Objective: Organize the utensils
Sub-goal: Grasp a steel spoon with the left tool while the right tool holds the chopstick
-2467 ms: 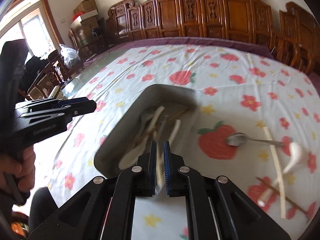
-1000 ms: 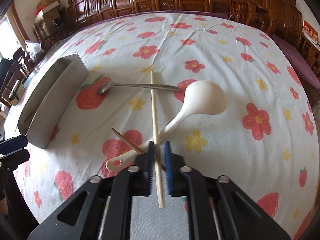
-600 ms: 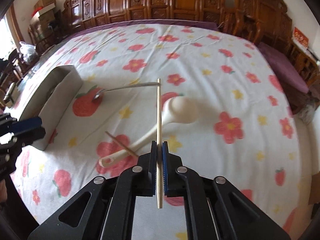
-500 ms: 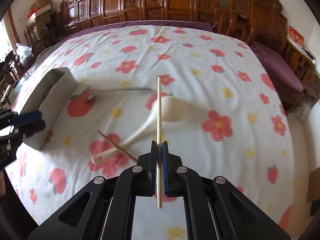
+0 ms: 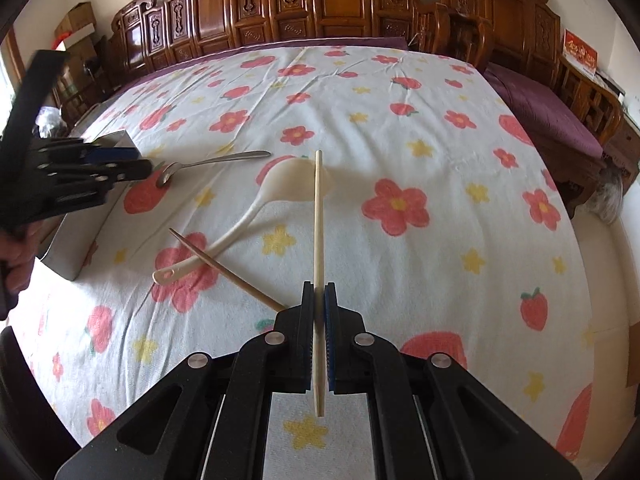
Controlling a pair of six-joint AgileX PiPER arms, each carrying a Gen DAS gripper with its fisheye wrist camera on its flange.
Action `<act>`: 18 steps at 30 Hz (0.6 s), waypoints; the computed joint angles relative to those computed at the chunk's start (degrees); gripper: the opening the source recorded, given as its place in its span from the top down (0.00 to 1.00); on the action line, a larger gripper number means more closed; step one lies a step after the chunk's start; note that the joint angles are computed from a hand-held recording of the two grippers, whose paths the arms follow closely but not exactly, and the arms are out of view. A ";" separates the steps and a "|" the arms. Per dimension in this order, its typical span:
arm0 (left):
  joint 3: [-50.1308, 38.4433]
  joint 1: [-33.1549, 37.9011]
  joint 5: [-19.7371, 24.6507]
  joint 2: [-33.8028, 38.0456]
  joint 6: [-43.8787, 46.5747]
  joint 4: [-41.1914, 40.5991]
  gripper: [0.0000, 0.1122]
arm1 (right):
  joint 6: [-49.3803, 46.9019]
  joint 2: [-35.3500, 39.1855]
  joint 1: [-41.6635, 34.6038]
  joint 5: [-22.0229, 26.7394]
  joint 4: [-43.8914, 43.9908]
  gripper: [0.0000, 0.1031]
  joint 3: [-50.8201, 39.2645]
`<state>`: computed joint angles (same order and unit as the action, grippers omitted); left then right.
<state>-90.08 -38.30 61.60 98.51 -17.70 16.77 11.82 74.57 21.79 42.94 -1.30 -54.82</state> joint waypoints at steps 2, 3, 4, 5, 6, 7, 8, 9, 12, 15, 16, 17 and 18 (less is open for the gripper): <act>-1.86 0.43 0.64 2.21 1.15 -0.04 0.70 | -1.08 0.10 -1.01 -0.41 1.26 0.94 0.58; -2.55 0.54 0.89 2.97 1.49 -0.07 0.68 | -1.39 0.21 -1.32 -0.57 1.59 0.94 0.82; -3.47 0.80 1.19 3.97 2.06 -0.30 0.67 | -1.45 0.28 -1.45 -0.68 1.63 0.94 1.04; -4.24 0.97 1.56 4.79 2.35 -0.42 0.67 | -1.65 0.35 -1.60 -0.81 1.79 0.94 1.27; -4.86 1.10 1.90 5.44 2.46 -0.43 0.67 | -1.72 0.38 -1.66 -0.88 1.75 0.94 1.44; -5.52 1.21 2.33 6.12 2.66 -0.38 0.67 | -1.82 0.41 -1.78 -0.94 1.82 0.94 1.53; -5.98 1.34 2.52 6.57 2.94 -0.62 0.67 | -2.21 0.43 -2.03 -1.02 2.26 0.94 1.60; -6.23 1.52 2.61 6.85 3.27 -1.03 0.67 | -2.43 0.46 -2.13 -1.08 2.54 0.94 1.59; -7.08 1.32 3.38 7.98 3.48 -0.52 0.67 | -2.97 0.38 -2.12 -1.16 3.11 0.94 1.42; -7.65 1.26 4.34 8.92 3.40 -0.35 0.67 | -3.20 0.28 -1.89 -1.15 3.43 0.94 1.09; -7.94 1.31 4.57 9.30 3.43 -0.31 0.67 | -3.23 0.18 -1.84 -1.09 3.47 0.94 1.01; -7.91 1.28 4.79 9.55 3.23 -0.08 0.66 | -3.25 0.10 -1.72 -1.02 3.52 0.94 0.88; -7.55 1.33 4.24 9.40 2.99 0.09 0.66 | -3.30 0.06 -1.67 -0.91 3.53 0.94 0.72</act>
<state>-97.64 -36.97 65.84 107.90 -14.71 16.86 8.52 74.63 20.13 42.04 2.23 -54.10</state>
